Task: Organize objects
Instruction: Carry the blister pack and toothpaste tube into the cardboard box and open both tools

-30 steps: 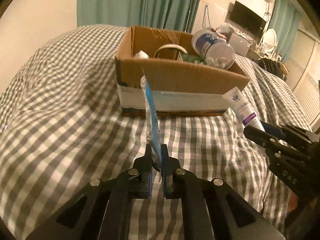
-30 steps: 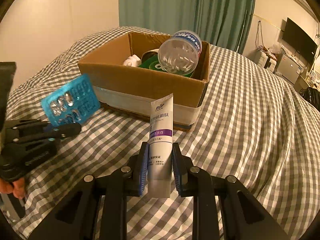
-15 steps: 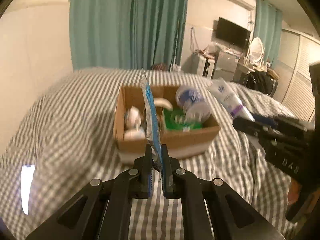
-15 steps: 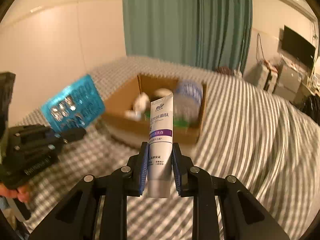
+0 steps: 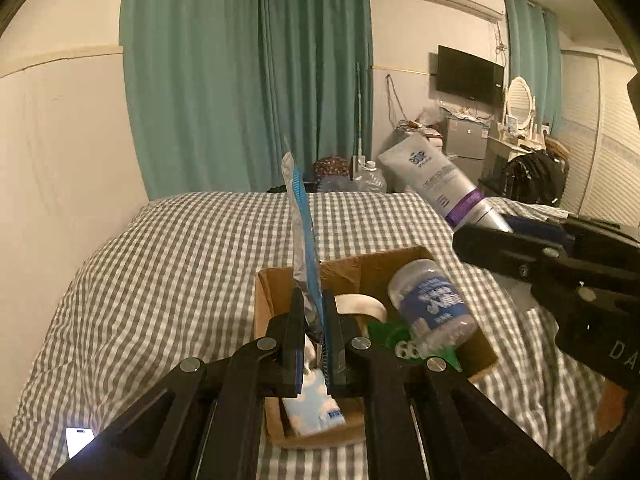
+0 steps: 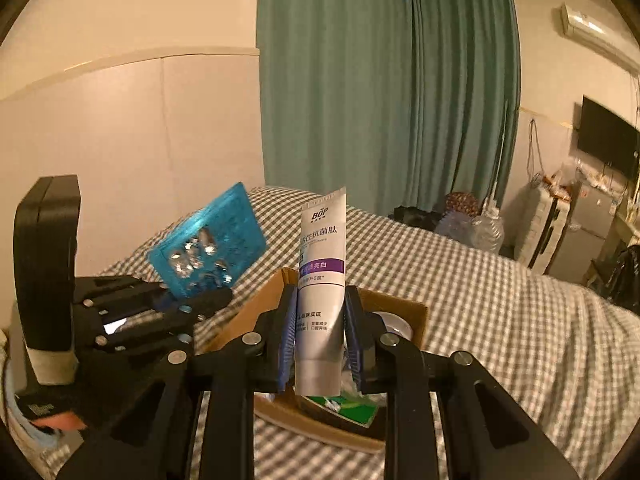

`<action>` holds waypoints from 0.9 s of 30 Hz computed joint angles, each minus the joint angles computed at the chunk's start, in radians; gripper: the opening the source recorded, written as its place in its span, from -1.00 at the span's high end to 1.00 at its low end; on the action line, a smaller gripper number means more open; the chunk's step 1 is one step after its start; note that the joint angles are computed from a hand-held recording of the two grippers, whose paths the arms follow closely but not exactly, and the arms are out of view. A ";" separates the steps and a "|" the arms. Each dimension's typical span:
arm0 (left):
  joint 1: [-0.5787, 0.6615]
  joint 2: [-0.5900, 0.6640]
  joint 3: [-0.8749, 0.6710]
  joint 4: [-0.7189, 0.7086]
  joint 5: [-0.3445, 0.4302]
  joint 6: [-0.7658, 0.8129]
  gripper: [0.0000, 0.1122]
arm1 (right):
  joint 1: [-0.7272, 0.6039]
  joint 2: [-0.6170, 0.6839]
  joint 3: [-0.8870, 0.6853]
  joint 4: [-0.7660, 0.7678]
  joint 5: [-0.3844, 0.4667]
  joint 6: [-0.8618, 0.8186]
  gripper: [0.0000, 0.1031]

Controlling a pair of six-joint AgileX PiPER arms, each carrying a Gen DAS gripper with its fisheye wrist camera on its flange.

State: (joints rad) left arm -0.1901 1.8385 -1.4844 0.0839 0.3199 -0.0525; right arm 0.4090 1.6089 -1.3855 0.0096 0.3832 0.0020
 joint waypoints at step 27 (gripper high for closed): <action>0.018 0.224 -0.128 -0.140 0.106 0.116 0.77 | -0.034 0.322 -0.200 0.150 0.070 -0.009 0.47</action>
State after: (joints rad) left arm -0.1719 2.0622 -1.6123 -0.0561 0.4262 0.0634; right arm 0.3750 1.9306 -1.5858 0.1599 0.4531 -0.0070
